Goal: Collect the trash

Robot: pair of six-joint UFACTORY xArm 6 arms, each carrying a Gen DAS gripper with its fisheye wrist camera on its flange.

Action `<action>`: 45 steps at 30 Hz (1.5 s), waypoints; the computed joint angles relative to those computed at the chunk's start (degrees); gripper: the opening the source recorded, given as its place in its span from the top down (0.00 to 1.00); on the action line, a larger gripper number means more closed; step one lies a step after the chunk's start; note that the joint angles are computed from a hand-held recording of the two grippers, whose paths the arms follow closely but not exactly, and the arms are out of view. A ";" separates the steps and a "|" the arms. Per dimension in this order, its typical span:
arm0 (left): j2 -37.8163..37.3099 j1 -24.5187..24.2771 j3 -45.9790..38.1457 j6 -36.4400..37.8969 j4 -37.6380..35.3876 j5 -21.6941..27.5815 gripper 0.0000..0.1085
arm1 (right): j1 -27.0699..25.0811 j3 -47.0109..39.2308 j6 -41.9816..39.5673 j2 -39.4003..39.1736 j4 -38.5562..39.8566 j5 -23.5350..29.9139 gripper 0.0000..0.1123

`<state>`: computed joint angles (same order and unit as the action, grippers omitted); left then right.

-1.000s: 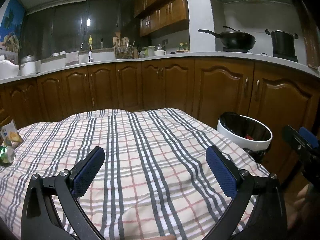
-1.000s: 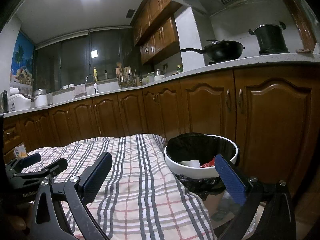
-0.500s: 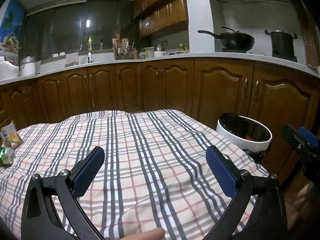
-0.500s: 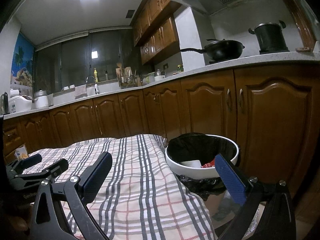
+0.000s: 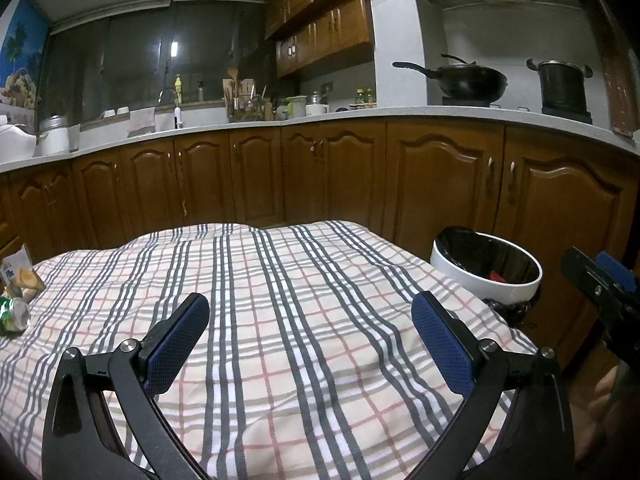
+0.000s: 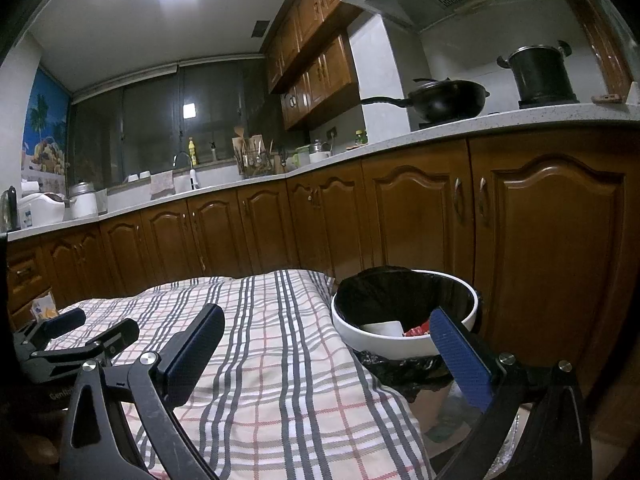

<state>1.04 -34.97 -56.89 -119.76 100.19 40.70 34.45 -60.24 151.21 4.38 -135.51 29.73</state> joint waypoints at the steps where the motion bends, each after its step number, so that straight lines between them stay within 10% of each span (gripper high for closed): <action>1: 0.04 -0.04 -0.04 0.15 -0.14 0.09 0.05 | -0.06 0.00 0.02 0.02 -0.03 -0.02 0.08; 45: -0.57 1.02 0.79 0.44 0.80 -1.68 0.05 | 1.60 -0.69 -2.22 -0.01 3.01 0.60 0.08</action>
<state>0.48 -33.95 -56.10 -119.33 100.99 39.02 36.05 -60.93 148.99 4.37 -132.49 30.33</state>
